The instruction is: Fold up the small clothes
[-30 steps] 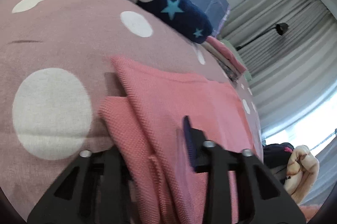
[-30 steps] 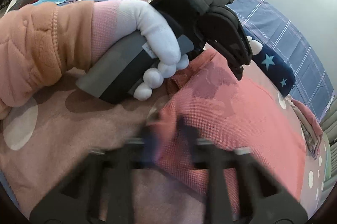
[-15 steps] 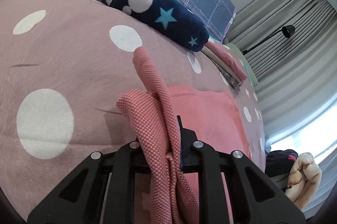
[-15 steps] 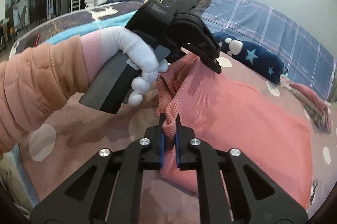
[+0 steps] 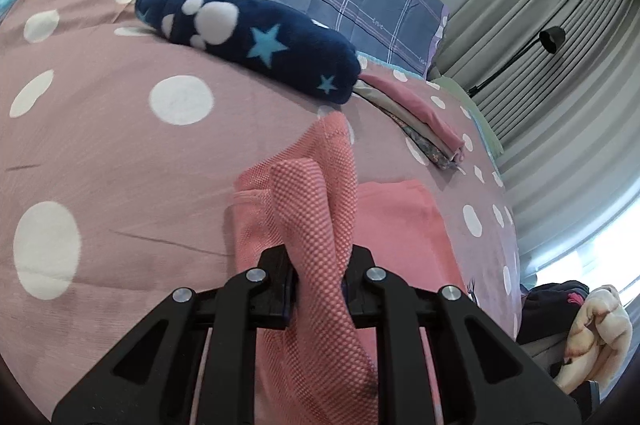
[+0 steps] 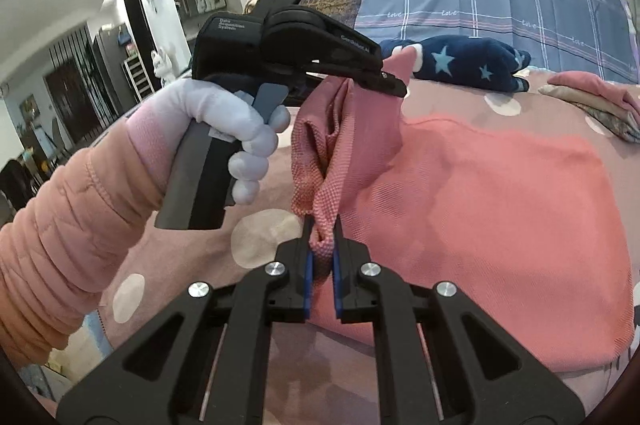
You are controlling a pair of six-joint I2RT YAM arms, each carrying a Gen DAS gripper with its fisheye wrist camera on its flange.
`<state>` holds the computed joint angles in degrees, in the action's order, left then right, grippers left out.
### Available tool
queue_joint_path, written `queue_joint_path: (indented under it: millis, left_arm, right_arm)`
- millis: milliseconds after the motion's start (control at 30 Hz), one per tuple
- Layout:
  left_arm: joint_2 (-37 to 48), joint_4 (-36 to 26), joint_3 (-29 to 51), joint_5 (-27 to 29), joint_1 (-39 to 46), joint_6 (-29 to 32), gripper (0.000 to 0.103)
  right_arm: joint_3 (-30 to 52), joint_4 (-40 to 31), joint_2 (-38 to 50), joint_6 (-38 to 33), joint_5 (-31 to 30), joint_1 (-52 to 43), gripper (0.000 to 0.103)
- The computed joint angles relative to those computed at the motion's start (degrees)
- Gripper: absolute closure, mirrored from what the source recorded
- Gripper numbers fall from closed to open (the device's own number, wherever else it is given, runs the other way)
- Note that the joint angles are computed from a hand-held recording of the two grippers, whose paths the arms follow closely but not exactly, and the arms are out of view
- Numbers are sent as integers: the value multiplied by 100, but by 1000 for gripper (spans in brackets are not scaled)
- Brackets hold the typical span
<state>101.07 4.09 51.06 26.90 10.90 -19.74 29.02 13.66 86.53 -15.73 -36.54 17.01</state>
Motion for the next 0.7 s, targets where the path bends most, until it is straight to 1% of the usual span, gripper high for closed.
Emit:
queue_joint_path:
  millis: [133,200,300,467,700]
  left_arm:
    - [83,-122,232,-405,-371,-283,87]
    - [171,-250,409,-590,-560,-455,87]
    - [312,-460,708,-898,-883,-644,87]
    - [583,-835,1234,-1542,-1415,-752,89]
    - [962,-1287,1943,-2076,-1941,-965,90]
  right_arm:
    - [16,-150,-40,-139,-499,-561,96]
    - [109,-226,122,-219,-780,-865,96]
    - [302,-547,297,-408,-1203,-1328,96]
    - [716,-1128,656,-783,-1808,-2007,96]
    - [1335,-1980,1202,-1321,-2331,-2682,96]
